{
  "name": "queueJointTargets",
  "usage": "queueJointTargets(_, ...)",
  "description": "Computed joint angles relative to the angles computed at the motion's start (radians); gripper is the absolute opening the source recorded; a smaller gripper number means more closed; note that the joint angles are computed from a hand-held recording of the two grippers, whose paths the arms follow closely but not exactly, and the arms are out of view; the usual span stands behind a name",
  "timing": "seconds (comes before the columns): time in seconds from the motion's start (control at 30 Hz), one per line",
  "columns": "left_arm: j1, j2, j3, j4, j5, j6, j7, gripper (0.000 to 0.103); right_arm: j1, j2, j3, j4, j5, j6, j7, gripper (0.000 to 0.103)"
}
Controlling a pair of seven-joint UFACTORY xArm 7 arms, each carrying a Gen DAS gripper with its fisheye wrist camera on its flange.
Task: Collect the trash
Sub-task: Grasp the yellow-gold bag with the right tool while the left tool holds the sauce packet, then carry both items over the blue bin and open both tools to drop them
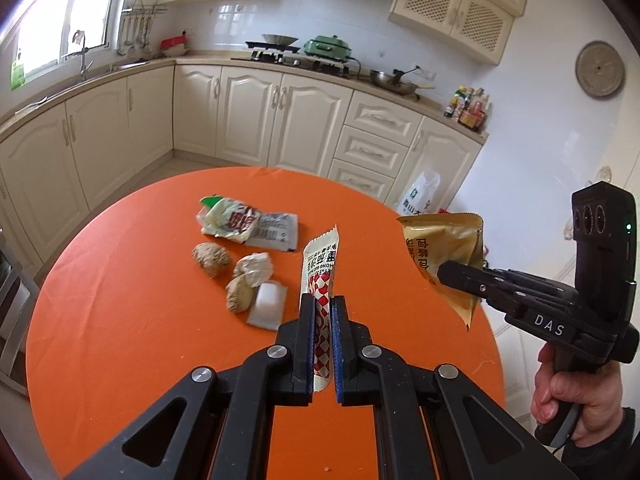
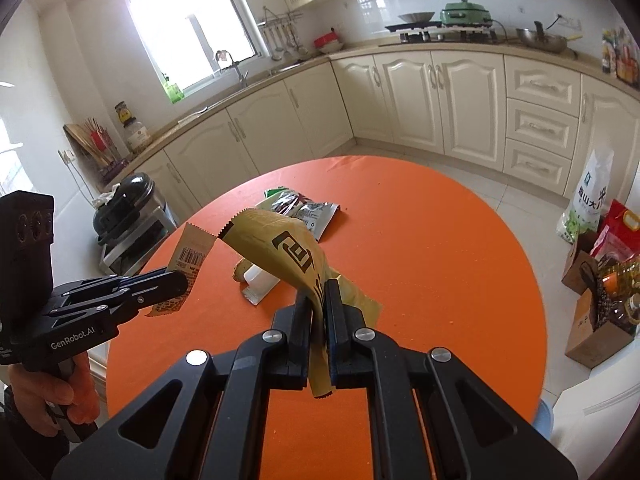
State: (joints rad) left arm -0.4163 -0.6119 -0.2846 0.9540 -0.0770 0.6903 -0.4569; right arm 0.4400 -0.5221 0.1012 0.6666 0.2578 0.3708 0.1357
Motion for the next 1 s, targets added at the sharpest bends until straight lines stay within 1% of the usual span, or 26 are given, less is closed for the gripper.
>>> queueJointTargets(0.17, -0.013, 0.062, -0.068, 0.107, 0.037, -0.025, -0.01, 0.003, -0.075, -0.175, 0.011, -0.054, -0.058, 0.05, 0.052, 0.006)
queueJointTargets(0.27, -0.029, 0.117, -0.111, 0.178, 0.063, -0.046, -0.023, 0.003, -0.133, -0.293, 0.01, -0.081, -0.1, 0.098, 0.081, 0.006)
queueJointTargets(0.37, -0.052, 0.181, -0.149, 0.245, 0.094, -0.068, -0.035, 0.003, -0.187, -0.411, -0.007, -0.105, -0.135, 0.158, 0.096, 0.006)
queueJointTargets(0.5, -0.091, 0.301, -0.201, 0.357, 0.151, -0.087, -0.058, 0.003, -0.273, -0.552, -0.033, -0.137, -0.178, 0.243, 0.111, 0.006)
queueJointTargets(0.6, -0.127, 0.428, -0.23, 0.467, 0.218, -0.085, -0.078, 0.003, -0.336, -0.646, -0.068, -0.171, -0.201, 0.309, 0.111, 0.006)
queueJointTargets(0.7, -0.179, 0.545, -0.243, 0.562, 0.27, -0.075, -0.093, 0.003, -0.399, -0.73, -0.114, -0.217, -0.218, 0.369, 0.103, 0.006)
queueJointTargets(0.8, -0.239, 0.674, -0.234, 0.663, 0.296, -0.049, -0.085, 0.003, -0.463, -0.768, -0.168, -0.262, -0.233, 0.401, 0.075, 0.006)
queueJointTargets(0.87, -0.284, 0.769, -0.223, 0.749, 0.301, -0.008, -0.07, 0.003, -0.511, -0.789, -0.212, -0.306, -0.237, 0.413, 0.057, 0.006)
queueJointTargets(1.0, -0.381, 0.96, -0.187, 0.946, 0.304, 0.112, -0.041, 0.003, -0.588, -0.773, -0.284, -0.385, -0.22, 0.399, 0.017, 0.006)
